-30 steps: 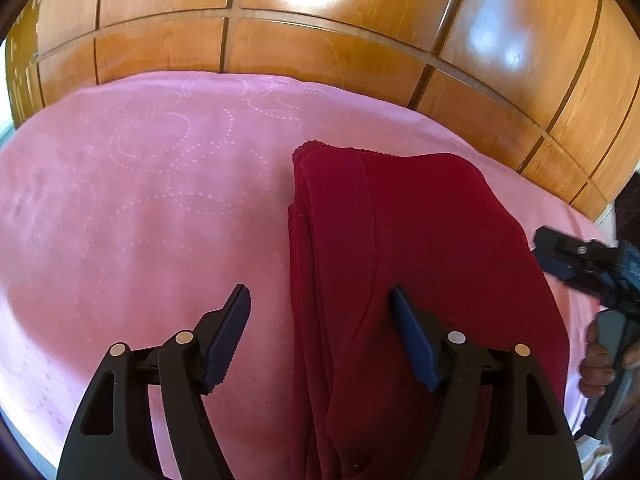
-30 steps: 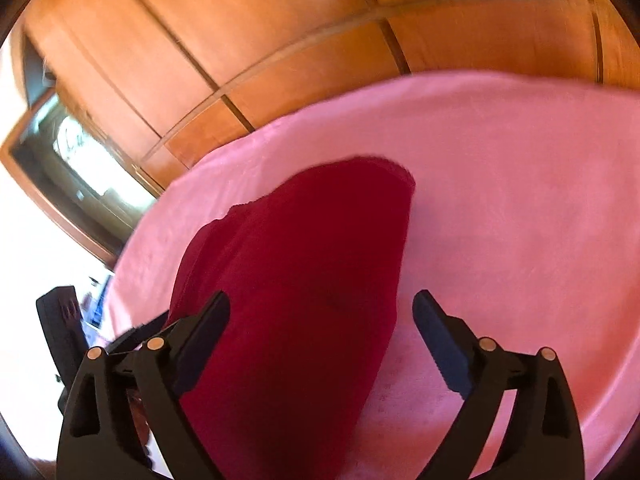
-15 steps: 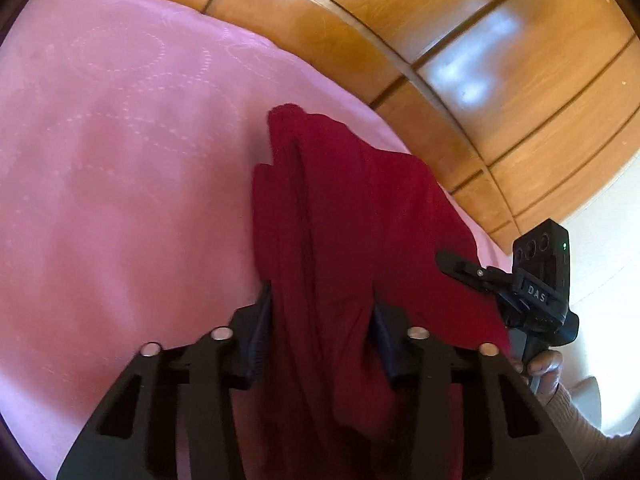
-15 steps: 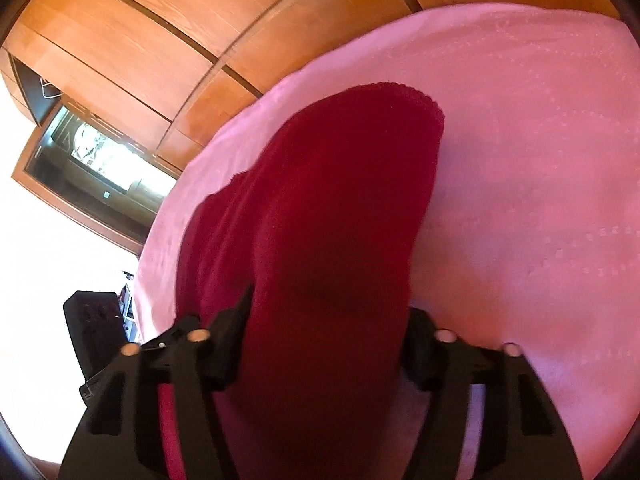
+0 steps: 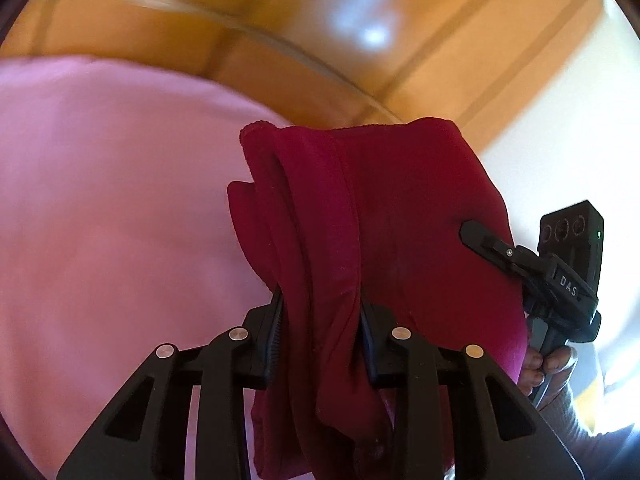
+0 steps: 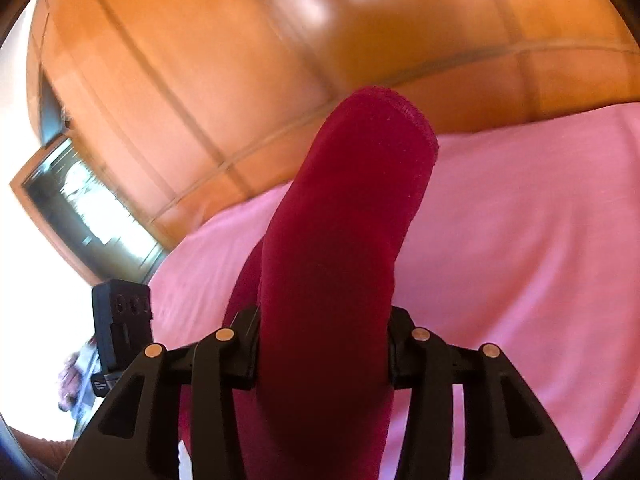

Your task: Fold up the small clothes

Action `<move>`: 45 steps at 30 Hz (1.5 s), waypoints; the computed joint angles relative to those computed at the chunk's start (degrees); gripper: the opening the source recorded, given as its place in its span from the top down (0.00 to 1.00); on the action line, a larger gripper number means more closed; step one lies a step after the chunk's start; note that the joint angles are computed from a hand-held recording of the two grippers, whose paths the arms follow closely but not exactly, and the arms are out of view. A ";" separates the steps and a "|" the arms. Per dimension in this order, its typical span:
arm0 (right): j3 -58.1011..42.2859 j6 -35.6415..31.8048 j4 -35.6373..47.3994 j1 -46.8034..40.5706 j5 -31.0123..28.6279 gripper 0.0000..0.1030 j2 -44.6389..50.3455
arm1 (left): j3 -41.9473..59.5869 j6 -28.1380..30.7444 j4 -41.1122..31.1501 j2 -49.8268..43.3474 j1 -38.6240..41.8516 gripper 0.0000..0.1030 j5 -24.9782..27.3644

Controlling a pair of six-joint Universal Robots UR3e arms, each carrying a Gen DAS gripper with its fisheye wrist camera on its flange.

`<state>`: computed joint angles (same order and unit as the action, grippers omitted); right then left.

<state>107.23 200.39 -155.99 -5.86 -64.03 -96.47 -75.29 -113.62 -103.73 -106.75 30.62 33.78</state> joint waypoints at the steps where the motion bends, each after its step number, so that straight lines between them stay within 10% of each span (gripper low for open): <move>1: 2.46 -1.56 1.53 -3.56 1.17 0.58 -3.48 | 0.13 -2.69 2.92 0.08 -4.09 0.70 -0.27; 5: 12.41 -9.37 9.61 -20.30 5.79 0.52 -15.72 | 1.22 -15.00 19.56 -3.31 -17.25 0.70 2.93; 10: 21.29 -11.62 9.58 -23.81 -5.07 0.30 -14.09 | -4.36 -26.96 48.96 -8.98 -32.10 0.67 19.26; 13: 28.97 -9.80 6.26 -29.23 0.56 0.22 -19.65 | -5.50 -27.91 51.41 -7.80 -32.94 0.62 21.17; 24: 17.83 0.80 10.91 -5.69 -20.08 0.40 -24.59 | -28.35 -31.51 73.75 4.87 -29.70 0.58 25.64; 30: 14.10 7.93 2.00 16.00 -45.79 0.42 -2.89 | -27.10 -36.72 73.85 3.40 -29.83 0.49 26.60; 45: -0.57 30.98 23.12 32.07 -64.31 0.02 -2.47 | -44.91 -34.77 72.59 29.28 -12.91 0.29 17.05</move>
